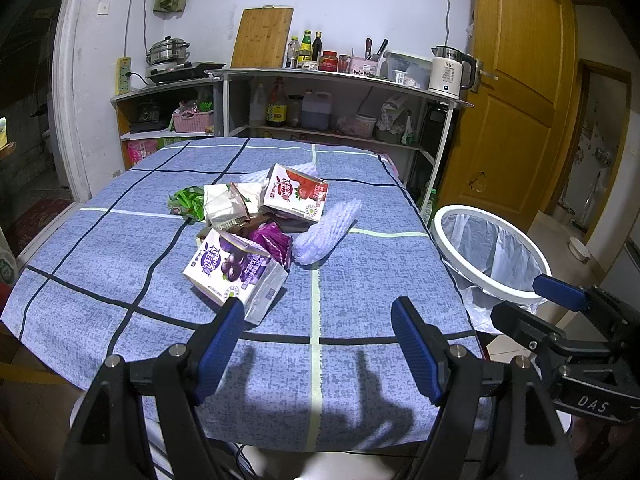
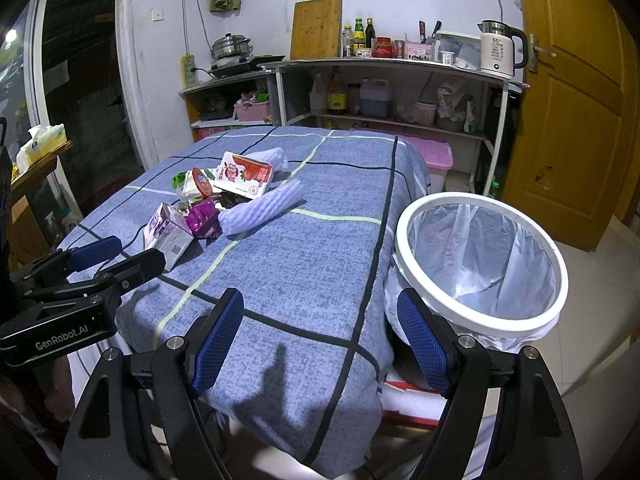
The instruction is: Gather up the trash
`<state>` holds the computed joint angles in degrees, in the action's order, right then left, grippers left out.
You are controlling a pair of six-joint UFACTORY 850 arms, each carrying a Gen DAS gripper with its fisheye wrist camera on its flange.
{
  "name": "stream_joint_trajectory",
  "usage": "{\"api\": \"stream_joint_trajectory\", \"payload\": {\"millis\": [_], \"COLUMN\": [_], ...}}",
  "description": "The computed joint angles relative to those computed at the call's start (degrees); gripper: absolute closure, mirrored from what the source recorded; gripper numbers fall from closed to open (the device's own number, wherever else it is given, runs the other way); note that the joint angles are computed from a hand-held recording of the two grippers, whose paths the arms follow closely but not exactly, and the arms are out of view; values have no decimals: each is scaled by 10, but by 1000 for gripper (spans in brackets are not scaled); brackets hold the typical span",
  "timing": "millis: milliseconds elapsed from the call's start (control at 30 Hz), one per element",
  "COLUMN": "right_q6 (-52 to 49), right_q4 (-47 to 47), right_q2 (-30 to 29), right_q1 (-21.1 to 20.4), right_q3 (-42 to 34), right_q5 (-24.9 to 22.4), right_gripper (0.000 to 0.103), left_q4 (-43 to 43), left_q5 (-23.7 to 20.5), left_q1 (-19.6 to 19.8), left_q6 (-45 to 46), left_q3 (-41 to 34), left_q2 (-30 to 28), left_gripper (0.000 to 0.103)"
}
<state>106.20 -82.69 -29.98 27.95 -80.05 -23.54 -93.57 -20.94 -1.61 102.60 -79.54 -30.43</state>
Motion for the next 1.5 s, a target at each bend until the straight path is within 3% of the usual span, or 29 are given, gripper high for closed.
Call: {"api": "stream_joint_trajectory", "payload": {"millis": [1500], "right_q6": [-12], "right_q4": [13], "right_q2": [-3], "right_q1": [0], "right_q3": [-4], "right_q5": [2], "right_gripper": [24], "left_q4": [3], "left_q5": [0], "left_q1": [0], "left_q6": [-4], "left_q3": [-1], "left_q2": [0], "left_gripper": [26]}}
